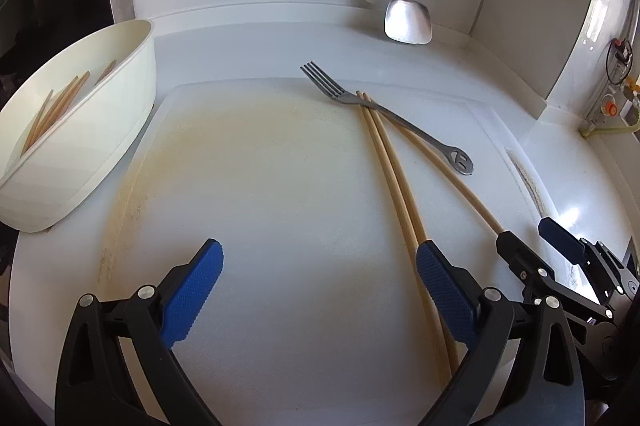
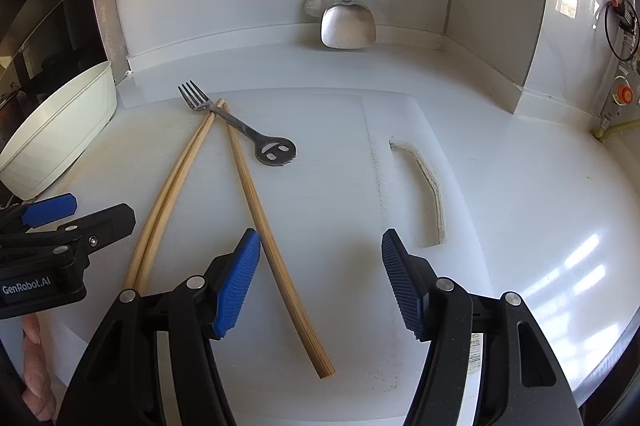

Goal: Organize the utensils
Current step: 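Position both open tools over the remaining chopsticks beside the fork, then close the left tool on a chopstick while the right tool grasps another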

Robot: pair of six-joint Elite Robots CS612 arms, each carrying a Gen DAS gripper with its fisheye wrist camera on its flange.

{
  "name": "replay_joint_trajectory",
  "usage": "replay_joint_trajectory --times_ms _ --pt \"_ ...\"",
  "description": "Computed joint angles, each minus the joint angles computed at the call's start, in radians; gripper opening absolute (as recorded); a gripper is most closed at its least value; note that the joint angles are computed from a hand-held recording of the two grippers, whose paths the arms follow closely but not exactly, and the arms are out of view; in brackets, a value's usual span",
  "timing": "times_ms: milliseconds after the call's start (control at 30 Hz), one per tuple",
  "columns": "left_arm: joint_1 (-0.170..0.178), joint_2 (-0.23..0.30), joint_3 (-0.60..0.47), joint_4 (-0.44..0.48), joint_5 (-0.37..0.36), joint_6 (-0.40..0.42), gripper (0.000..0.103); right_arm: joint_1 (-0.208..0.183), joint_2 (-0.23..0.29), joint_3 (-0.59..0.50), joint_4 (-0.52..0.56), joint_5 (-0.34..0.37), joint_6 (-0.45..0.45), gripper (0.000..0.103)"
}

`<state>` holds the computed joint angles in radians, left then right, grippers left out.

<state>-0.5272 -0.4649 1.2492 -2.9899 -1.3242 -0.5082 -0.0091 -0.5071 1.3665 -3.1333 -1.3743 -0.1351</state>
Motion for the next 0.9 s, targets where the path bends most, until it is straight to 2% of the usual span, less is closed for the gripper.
replay_joint_trajectory --times_ms 200,400,500,633,700,767,833,867,900 --pt "-0.004 0.008 -0.021 0.034 -0.007 0.016 0.096 -0.007 0.0 -0.004 0.005 -0.005 0.008 0.06" --pt "-0.011 0.007 -0.018 0.049 0.053 0.027 0.097 -0.009 0.001 -0.007 0.009 -0.005 0.009 0.06" --pt "-0.006 0.004 -0.006 0.035 0.048 0.012 0.097 -0.008 0.001 -0.007 0.009 -0.005 0.009 0.06" --pt "-0.007 0.01 -0.017 0.042 0.05 0.02 0.096 -0.007 0.003 -0.014 0.021 0.012 -0.011 0.06" --pt "-0.014 0.018 -0.034 0.066 0.078 0.039 0.096 -0.005 0.006 -0.026 0.037 0.026 -0.038 0.06" --pt "-0.015 0.023 -0.039 0.047 0.082 0.05 0.092 -0.005 0.011 -0.041 0.056 0.047 -0.064 0.059" --pt "-0.016 0.025 -0.039 0.03 0.084 0.064 0.078 -0.008 0.014 -0.053 0.077 0.073 -0.084 0.057" --pt "-0.017 0.025 -0.037 0.02 0.081 0.075 0.073 -0.009 0.015 -0.056 0.082 0.083 -0.101 0.052" --pt "-0.017 0.025 -0.036 0.01 0.075 0.085 0.063 -0.01 0.016 -0.058 0.084 0.092 -0.116 0.045"
